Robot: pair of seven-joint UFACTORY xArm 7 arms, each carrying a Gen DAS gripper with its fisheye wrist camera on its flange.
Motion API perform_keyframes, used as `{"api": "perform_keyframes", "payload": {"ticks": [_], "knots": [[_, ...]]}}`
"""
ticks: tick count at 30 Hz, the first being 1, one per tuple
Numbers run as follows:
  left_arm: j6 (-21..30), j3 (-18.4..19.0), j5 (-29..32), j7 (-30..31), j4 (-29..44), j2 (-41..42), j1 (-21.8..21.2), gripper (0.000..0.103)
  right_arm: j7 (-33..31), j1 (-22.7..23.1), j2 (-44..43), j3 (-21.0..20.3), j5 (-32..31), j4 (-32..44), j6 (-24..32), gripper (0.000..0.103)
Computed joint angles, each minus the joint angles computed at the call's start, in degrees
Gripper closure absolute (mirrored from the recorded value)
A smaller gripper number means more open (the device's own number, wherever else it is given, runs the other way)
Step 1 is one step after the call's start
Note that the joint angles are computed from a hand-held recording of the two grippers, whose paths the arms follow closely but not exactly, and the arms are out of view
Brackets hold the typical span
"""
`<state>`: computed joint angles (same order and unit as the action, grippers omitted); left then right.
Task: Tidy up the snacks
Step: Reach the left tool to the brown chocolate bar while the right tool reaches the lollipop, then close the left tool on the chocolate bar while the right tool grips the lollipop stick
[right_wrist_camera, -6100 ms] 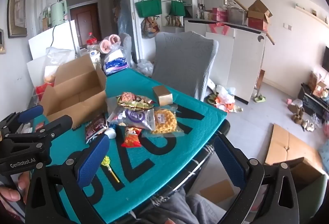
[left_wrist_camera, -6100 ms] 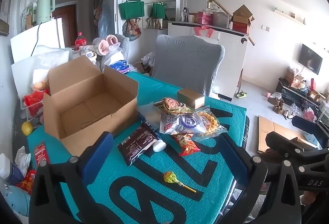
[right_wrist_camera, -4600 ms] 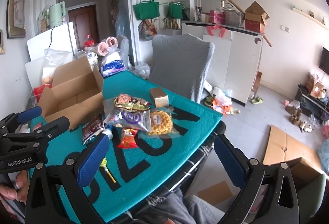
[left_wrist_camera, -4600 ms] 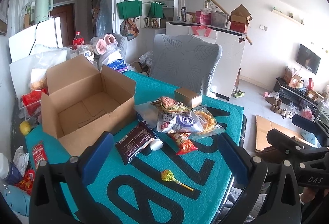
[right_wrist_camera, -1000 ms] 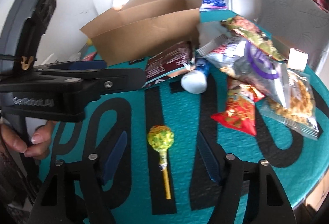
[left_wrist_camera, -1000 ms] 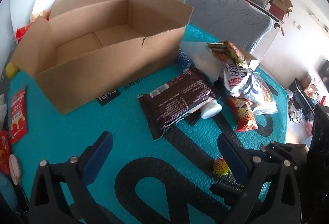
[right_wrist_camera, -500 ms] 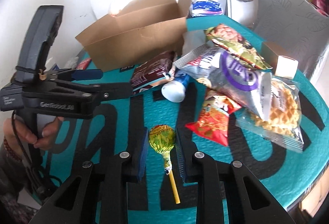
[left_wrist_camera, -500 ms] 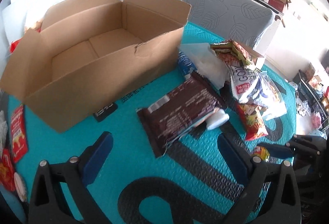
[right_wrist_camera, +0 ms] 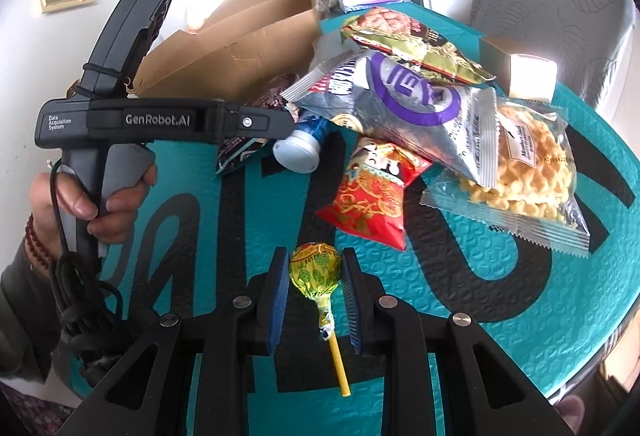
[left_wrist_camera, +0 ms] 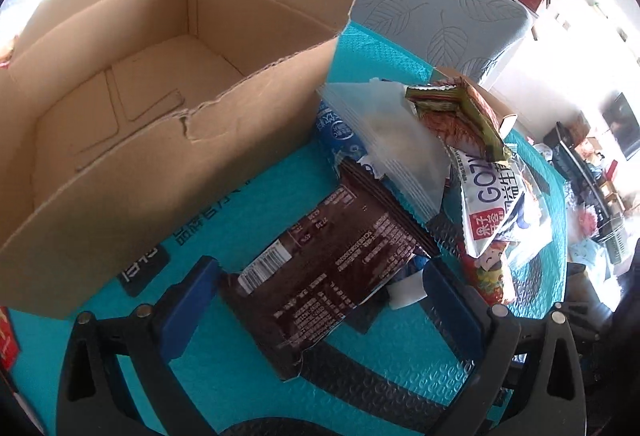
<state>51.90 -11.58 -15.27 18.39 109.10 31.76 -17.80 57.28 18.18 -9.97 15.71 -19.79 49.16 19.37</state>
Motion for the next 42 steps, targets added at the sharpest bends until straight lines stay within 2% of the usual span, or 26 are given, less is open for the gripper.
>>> {"api": "perform_keyframes", "payload": {"ticks": [2,4,5,6,9,13,21,24,28,30,32,35,39,42], "knots": [[-0.88,-0.46,-0.36,2.19,-0.26,0.0,0.48,0.001,-0.55,0.26,-1.15,-0.3,0.8,-1.12,-0.2,0.078],[-2.57,-0.78,-1.27,4.14,-1.83,-0.93,1.29,0.012,-0.42,-0.07,-1.74,-0.19,0.92,-1.84,-0.41,0.078],[-3.0,-0.53,-1.08,3.86,-2.97,-1.75,1.04,0.022,-0.22,-0.2,-1.48,-0.04,1.18,-1.34,-0.22,0.078],[-2.83,-0.13,-0.39,3.7,-2.66,-1.67,0.77,0.027,0.24,-0.49,-0.69,0.22,0.96,-0.34,-0.01,0.078],[-3.25,0.39,1.53,4.52,-3.84,-2.75,0.18,0.033,1.59,-0.99,0.39,0.58,-0.36,0.8,0.35,0.078],[-5.6,0.86,3.13,4.95,-9.06,-6.35,-0.25,0.042,2.19,-0.33,0.53,0.16,-0.66,1.4,1.25,0.077],[-0.39,0.03,-2.04,7.14,-15.07,-12.62,2.61,0.05,3.94,-0.29,-0.81,0.14,-1.49,-0.2,0.91,0.077],[1.39,0.32,-3.81,7.72,-17.97,-15.51,3.12,0.051,3.57,-0.37,-1.35,0.09,-0.97,-0.93,0.24,0.077],[-0.87,1.13,-3.27,7.89,-22.38,-19.29,2.47,0.051,3.15,-0.65,-1.87,0.33,-0.46,-1.46,-0.17,0.077],[-3.35,1.72,0.05,3.95,-21.54,-18.14,0.82,0.051,2.48,-0.64,-2.32,0.2,0.23,-1.89,-0.17,0.077],[-2.41,2.68,4.53,-0.16,-19.53,-16.37,-0.29,0.051,2.22,-0.9,-2.11,0.18,0.55,-1.86,-0.32,0.077],[0.13,2.17,4.67,-2.0,-16.03,-13.34,-0.51,0.048,2.42,-1.21,-2.12,0.38,0.58,-1.91,-0.47,0.077],[-2.02,2.92,10.19,-4.83,-14.99,-11.72,-2.6,0.044,2.77,-1.47,-2.11,0.64,0.29,-1.89,-0.32,0.077],[-4.15,3.44,14.44,-7.66,-14.86,-11.18,-4.33,0.033,3.16,-1.69,-2.04,0.77,-0.1,-2.02,-0.63,0.077]]}}
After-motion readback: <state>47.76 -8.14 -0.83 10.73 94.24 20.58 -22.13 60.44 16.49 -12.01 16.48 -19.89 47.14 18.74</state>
